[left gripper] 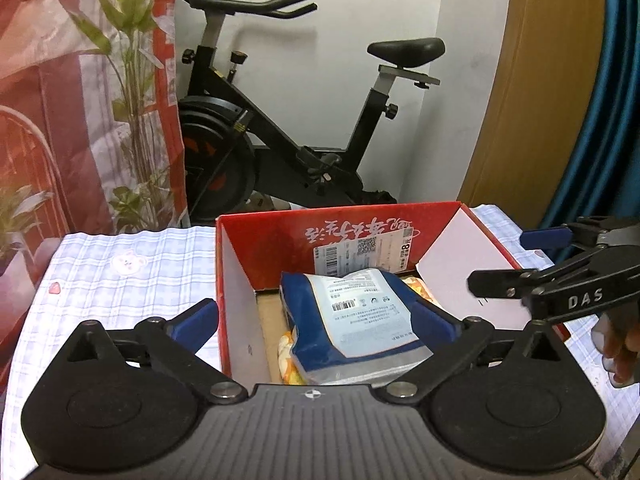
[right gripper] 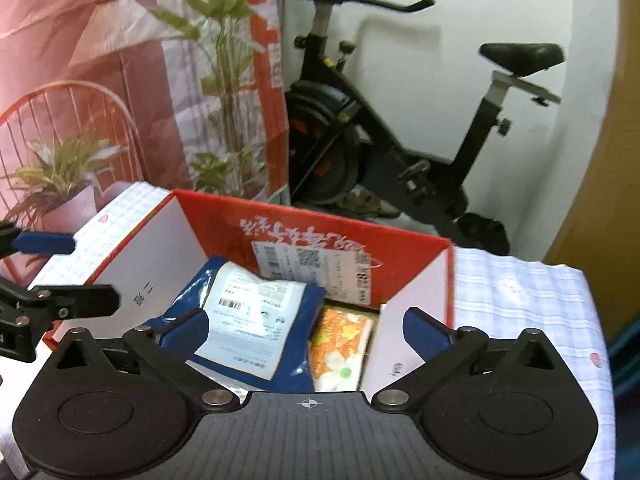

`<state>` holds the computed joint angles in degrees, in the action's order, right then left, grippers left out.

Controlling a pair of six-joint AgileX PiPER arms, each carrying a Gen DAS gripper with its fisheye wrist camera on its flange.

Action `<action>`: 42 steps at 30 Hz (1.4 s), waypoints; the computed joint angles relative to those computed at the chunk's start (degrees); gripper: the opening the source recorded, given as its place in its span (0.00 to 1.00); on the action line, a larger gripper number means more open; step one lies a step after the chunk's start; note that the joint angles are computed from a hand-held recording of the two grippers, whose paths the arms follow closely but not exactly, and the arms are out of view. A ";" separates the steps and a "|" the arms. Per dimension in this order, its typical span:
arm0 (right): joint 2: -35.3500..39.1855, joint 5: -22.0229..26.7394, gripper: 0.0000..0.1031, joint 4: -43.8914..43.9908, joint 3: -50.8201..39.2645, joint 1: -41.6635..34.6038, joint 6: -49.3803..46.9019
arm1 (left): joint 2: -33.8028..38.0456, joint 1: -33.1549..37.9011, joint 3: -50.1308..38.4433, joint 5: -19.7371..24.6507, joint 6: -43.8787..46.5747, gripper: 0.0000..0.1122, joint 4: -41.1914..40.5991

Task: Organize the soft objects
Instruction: 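Open both grippers to drop the blue bag into the red box, then move both open grippers down to the black eye mask beside the box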

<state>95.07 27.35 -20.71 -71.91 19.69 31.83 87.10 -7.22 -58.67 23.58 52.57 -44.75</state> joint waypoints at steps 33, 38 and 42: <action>-29.13 6.13 1.00 -50.91 36.44 22.06 63.64 | -30.63 8.94 28.89 -2.44 14.59 0.92 -12.18; -31.50 12.25 1.00 -55.08 41.21 29.80 74.60 | -34.00 11.83 32.92 -0.76 18.79 0.92 -16.16; -31.79 17.85 1.00 -56.63 44.06 36.15 83.86 | -36.68 13.14 36.27 -1.17 20.53 0.92 -17.90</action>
<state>63.28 45.20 -77.34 -27.84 55.84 115.69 50.41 5.92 -22.40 22.41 73.11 -62.65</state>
